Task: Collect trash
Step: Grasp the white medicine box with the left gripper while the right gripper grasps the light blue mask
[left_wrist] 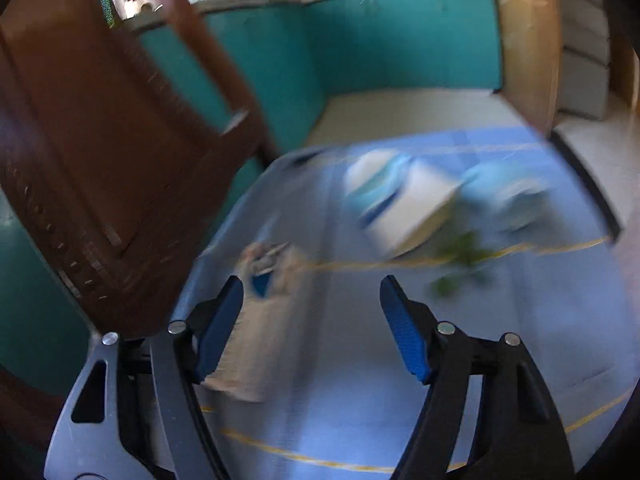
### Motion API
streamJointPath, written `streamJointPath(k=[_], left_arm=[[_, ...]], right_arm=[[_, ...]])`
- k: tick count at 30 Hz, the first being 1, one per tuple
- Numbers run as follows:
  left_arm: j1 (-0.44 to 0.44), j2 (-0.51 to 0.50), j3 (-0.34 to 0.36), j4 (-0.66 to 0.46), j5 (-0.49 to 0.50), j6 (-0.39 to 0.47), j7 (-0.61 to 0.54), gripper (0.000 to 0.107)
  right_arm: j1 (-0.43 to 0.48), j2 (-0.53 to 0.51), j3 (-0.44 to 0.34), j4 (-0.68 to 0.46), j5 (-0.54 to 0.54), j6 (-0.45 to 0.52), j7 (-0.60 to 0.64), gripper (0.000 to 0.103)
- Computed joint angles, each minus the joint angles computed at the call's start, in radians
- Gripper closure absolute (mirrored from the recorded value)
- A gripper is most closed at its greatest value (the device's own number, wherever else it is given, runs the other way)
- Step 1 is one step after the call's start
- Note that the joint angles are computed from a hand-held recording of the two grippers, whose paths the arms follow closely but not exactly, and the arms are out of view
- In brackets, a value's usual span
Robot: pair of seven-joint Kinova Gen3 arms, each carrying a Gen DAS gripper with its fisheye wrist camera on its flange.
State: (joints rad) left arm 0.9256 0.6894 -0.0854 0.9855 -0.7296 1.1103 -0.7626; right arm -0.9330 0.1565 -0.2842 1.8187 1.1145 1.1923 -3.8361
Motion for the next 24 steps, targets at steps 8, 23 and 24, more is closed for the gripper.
streamJointPath(k=[8,23,24], left_arm=[[-0.075,0.029,0.023,0.003,0.054,0.024,-0.122,0.038],[-0.136,-0.001,0.051,0.041,0.163,-0.058,-0.172,0.036],[-0.138,-0.004,0.052,0.048,0.167,-0.070,-0.179,0.035]], right_arm=[[-0.001,0.077,0.038,-0.088,-0.014,-0.049,0.100,0.044],[-0.050,0.166,0.116,-0.207,-0.063,-0.053,0.277,0.043],[-0.051,0.168,0.119,-0.210,-0.065,-0.057,0.282,0.042]])
